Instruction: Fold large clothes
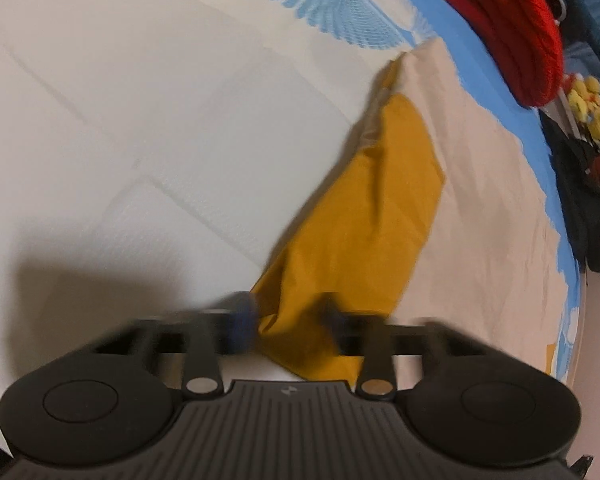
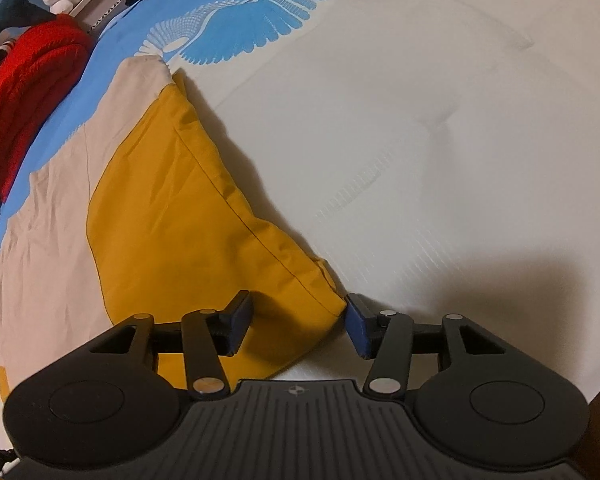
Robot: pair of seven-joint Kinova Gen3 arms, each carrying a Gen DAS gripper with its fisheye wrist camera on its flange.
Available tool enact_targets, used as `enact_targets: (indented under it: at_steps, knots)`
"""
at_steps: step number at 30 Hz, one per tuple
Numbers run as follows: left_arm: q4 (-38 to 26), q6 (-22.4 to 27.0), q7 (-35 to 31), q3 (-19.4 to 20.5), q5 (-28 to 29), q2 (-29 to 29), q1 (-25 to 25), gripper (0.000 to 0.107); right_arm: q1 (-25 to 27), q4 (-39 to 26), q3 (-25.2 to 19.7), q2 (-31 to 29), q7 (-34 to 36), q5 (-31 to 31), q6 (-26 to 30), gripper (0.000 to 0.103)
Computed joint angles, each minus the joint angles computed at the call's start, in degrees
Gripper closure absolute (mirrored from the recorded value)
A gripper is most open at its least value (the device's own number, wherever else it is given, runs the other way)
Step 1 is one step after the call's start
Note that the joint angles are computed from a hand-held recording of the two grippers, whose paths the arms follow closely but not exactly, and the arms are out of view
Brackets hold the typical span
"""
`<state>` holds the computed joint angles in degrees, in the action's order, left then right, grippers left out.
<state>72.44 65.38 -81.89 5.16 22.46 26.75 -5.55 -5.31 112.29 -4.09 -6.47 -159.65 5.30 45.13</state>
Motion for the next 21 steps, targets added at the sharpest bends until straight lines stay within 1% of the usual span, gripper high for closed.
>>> enact_targets:
  at_steps: [1,2,3,4,5,7,9,10,12,13,16,17,18,19,20,21]
  knots:
    - [0.3,-0.7,-0.1,-0.4,-0.5,-0.7,0.7,0.096,0.0,-0.3,0.0,0.1,0.2,0.4,0.5,0.078]
    - [0.3,-1.1,-0.4,-0.8,-0.5,-0.8,1.1,0.098,0.0,-0.4,-0.3,0.0,-0.3,1.1,1.0,0.089]
    - [0.5,-1.1,-1.3,-2.0,0.1,-1.3,2.0,0.099,0.2,-0.1,-0.1,-0.3,-0.4,1.0,0.7,0.092]
    - [1.1,-1.4,-2.3,-2.7,0.7,-2.2,2.3,0.101,0.1,0.2,0.1,-0.9,-1.2,1.0,0.2,0.092]
    - [1.7,-2.0,-3.1,-3.1,1.5,-2.9,2.3,0.101,0.5,0.4,-0.7,-1.5,-2.5,2.0,0.1,0.093]
    - [4.1,-3.9,-6.0,-2.5,3.7,-5.3,0.8,0.102,0.6,0.2,-2.4,-2.9,-5.3,4.7,0.8,0.094]
    - [7.0,-5.1,-9.3,-3.9,7.0,-8.5,0.4,0.102,0.7,0.5,-4.3,-4.9,-8.4,7.4,0.9,0.095]
    - [8.3,-5.7,-10.5,-4.0,8.0,-10.0,-0.1,0.102,0.9,0.8,-5.3,-6.2,-10.1,8.6,0.9,0.096]
    - [11.0,-6.1,-13.1,-2.7,8.7,-13.4,-2.5,0.102,1.6,1.7,-7.1,-9.3,-13.2,10.0,0.4,0.096]
    - [11.8,-5.4,-14.3,-1.8,9.0,-14.8,-4.3,0.102,1.8,1.7,-8.4,-10.7,-14.6,10.9,1.0,0.096]
    - [15.2,-3.4,-17.8,-0.1,9.7,-19.1,-9.3,0.102,2.9,0.7,-12.8,-15.1,-18.0,11.8,5.4,0.096]
    - [16.4,-2.1,-18.4,-0.2,10.0,-20.3,-10.8,0.102,2.5,0.6,-13.4,-16.2,-19.0,11.6,6.8,0.096]
    - [16.9,-1.3,-18.1,-0.2,9.5,-20.9,-11.2,0.102,2.5,0.1,-14.7,-17.0,-19.0,11.3,9.1,0.097]
    - [17.4,-1.2,-17.2,-0.5,8.1,-21.4,-10.6,0.102,3.6,-0.2,-16.9,-17.8,-18.3,10.3,11.5,0.097]
    - [18.0,-1.8,-17.2,-1.8,5.7,-22.4,-8.9,0.102,3.6,-0.5,-18.0,-18.0,-18.6,9.8,13.6,0.096]
    - [18.7,-3.4,-18.1,-4.2,3.4,-23.5,-6.2,0.1,2.6,-0.5,-18.4,-17.8,-19.7,9.7,15.3,0.096]
